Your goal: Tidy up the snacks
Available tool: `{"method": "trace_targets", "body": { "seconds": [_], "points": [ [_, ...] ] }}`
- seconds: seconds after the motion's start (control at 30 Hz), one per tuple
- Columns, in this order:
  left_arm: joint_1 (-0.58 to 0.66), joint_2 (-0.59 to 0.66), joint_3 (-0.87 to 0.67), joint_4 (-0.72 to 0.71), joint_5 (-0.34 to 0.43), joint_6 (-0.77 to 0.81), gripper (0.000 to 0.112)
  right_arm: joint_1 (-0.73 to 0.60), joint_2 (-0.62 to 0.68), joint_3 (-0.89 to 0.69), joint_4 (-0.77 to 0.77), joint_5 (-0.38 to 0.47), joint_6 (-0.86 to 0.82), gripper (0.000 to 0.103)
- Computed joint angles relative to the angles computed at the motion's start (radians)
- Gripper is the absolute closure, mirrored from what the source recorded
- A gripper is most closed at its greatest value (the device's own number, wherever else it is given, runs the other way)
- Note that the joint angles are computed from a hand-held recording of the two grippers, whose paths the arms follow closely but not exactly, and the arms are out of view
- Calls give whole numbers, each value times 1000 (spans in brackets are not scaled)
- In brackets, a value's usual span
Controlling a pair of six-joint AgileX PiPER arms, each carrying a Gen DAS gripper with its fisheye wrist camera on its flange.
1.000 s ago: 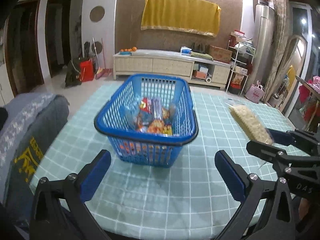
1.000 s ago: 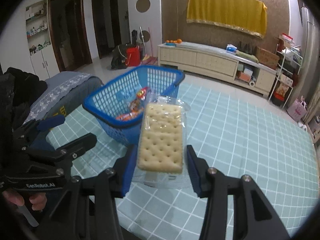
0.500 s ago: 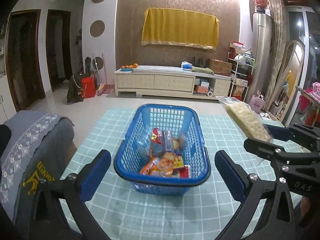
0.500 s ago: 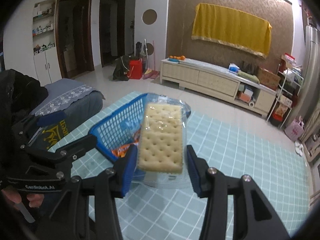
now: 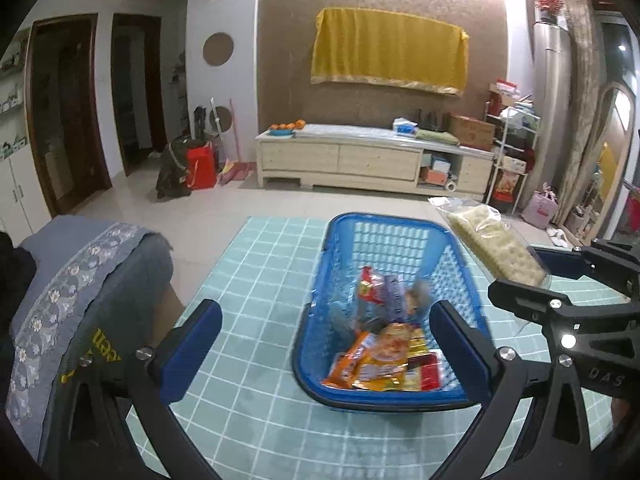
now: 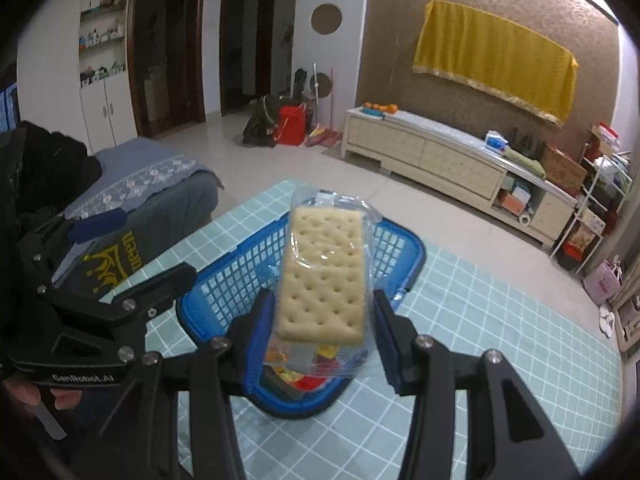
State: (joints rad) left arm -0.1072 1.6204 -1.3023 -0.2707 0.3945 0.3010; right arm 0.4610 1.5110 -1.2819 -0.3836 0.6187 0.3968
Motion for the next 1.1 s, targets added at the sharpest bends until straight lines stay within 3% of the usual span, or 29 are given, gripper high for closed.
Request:
{"method": "trace_targets", "body": {
  "seconds": [0.5, 0.53, 0.57, 0.6, 0.7, 0.83, 0.97, 1.03, 1.1],
  "points": [
    [51, 111, -54, -28, 50, -4, 9, -39, 180, -103, 130, 45, -92, 49],
    [49, 109, -48, -37, 51, 5, 9, -42, 182, -101, 144, 45, -97, 47],
    [47, 109, -48, -36, 51, 7, 9, -44, 178, -97, 145, 45, -97, 39],
    [44, 112, -53, -20, 58, -4, 9, -44, 163, -80, 137, 35, -87, 29],
    [38, 88, -45, -65, 82, 33, 9, -53, 107, -19, 114, -13, -38, 19],
    [26, 29, -1, -126, 75, 93, 9, -73, 5, 62, 90, -28, 48, 17],
    [1, -33, 47, -181, 72, 142, 9, -69, -117, 162, -48, -23, 231, 15],
    [-16, -62, 68, -201, 75, 166, 9, -55, -181, 201, -111, 4, 307, 3],
    [-40, -99, 94, -203, 71, 179, 9, -34, -243, 235, -181, 36, 381, 0]
  ]
}}
